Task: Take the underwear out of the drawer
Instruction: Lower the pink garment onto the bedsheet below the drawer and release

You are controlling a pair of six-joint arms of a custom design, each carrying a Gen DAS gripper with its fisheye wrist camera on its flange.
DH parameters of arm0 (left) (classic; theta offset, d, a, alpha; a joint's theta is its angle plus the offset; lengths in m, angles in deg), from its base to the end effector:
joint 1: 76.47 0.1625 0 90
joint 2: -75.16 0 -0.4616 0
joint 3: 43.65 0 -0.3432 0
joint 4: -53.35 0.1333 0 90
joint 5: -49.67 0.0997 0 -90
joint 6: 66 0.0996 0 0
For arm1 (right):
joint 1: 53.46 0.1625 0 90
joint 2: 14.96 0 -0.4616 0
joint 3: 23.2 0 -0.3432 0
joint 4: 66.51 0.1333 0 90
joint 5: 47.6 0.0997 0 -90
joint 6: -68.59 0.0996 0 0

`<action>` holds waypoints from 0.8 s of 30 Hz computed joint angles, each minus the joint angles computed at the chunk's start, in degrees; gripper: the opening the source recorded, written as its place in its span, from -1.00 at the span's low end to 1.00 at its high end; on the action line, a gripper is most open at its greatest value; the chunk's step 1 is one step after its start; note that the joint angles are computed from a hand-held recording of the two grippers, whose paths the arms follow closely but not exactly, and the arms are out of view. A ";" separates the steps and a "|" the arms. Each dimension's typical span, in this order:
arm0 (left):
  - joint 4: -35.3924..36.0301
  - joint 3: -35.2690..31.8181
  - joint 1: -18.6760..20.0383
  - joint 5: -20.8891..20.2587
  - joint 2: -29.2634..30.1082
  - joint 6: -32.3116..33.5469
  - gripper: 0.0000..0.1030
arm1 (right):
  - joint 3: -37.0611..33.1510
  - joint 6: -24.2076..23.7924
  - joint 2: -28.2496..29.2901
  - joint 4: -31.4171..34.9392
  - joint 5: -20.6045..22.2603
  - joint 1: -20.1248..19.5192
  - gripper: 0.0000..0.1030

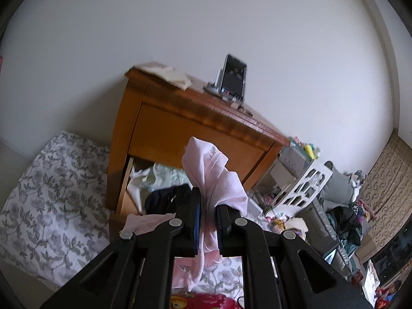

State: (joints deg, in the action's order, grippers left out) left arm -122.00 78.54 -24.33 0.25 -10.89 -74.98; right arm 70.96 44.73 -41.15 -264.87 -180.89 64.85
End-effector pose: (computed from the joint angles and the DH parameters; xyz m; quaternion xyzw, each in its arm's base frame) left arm -0.1083 -0.4621 0.4467 0.0728 0.8618 -0.4837 0.1341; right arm 0.3730 -0.5554 0.0575 0.2692 -0.8395 0.3341 0.3335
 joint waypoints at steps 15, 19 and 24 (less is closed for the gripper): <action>7.46 -0.53 4.76 -3.33 3.02 -5.05 -0.80 | 0.38 0.47 -0.07 0.18 -0.15 -0.11 1.00; 9.67 -1.23 6.32 -4.53 4.36 -5.92 -0.80 | 0.10 0.56 0.11 0.53 -0.18 -0.28 1.00; 12.38 -2.14 8.03 -5.86 6.10 -6.93 -0.80 | -0.19 0.70 0.19 1.11 -0.19 -0.52 1.00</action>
